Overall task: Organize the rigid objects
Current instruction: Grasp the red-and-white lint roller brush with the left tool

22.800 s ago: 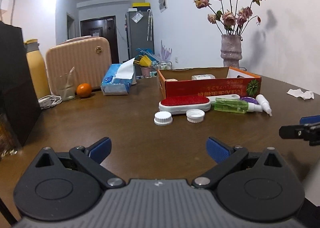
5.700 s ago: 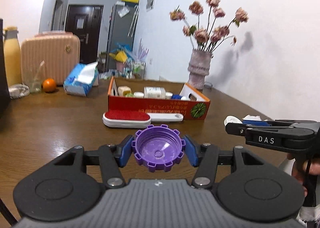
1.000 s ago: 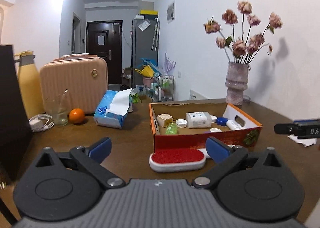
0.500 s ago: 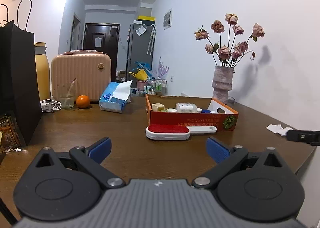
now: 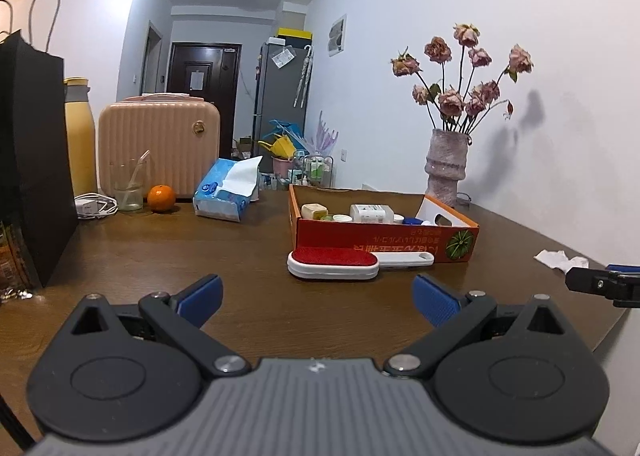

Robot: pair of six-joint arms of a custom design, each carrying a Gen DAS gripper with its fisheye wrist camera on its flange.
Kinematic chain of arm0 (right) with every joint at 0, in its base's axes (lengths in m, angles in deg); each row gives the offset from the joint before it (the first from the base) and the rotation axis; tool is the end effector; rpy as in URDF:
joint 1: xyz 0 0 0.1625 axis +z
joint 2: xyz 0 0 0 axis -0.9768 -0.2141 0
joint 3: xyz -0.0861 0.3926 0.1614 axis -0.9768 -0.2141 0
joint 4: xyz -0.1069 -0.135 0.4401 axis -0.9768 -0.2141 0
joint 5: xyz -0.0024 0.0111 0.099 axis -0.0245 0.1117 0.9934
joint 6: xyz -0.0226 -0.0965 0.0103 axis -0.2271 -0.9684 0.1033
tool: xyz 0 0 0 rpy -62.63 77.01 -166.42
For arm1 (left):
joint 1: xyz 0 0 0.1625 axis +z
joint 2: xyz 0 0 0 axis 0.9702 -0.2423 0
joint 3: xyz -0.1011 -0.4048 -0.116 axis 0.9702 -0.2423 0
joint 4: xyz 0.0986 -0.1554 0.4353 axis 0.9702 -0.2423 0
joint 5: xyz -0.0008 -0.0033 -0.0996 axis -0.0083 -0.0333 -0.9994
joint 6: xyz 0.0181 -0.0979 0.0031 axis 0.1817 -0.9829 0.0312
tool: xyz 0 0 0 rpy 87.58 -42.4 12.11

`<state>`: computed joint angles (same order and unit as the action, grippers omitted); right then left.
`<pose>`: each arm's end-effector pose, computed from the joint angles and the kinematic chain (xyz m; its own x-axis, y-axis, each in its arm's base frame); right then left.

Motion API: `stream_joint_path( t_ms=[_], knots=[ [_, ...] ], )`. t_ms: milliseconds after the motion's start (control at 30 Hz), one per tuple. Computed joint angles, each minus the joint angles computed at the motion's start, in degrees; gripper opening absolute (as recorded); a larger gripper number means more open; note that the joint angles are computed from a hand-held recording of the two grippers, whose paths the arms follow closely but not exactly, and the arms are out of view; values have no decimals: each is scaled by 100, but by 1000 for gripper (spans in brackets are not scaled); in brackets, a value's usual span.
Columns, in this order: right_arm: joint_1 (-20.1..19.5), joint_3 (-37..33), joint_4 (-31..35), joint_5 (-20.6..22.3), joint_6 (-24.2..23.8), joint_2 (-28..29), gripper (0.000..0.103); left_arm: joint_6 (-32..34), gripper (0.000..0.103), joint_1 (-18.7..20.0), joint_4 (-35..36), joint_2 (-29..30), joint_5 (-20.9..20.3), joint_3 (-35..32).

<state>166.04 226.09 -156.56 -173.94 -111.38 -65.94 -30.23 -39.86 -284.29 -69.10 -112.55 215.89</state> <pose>0.0898 -0.3812 0.2999 -0.7606 0.1827 0.6230 -0.5421 0.3492 -0.7643 -0.2931 -0.4630 0.1056 -0.7098 0.3647 -0.6027 0.7028 0.3088 -0.6409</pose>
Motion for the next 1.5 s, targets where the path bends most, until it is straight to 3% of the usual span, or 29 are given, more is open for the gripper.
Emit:
stream_joint_path(
  t_ms=[200,400,467,1000,1133,1200,1500],
  knots=[
    [-233,-302,373,125,32,164,93,9,103,270,561,340,-45,-572],
    [-461,-922,1118,284,204,397,73,55,101,601,1220,713,-229,-1346],
    [-514,-1163,1317,356,195,516,70,16,93,713,1457,841,-279,-1634],
    [-875,-3734,3478,649,724,1894,40,-504,68,1626,3682,2001,-928,-4158],
    [-1020,-4036,3834,745,859,2123,26,-912,54,1798,3812,2037,-1368,-4203],
    [-1095,-3995,3806,923,913,2140,21,-872,54,1793,3656,2039,-1408,-4152],
    [-1077,-3868,3625,871,559,2106,20,-754,54,1738,3358,2065,-1305,-4048]
  ],
)
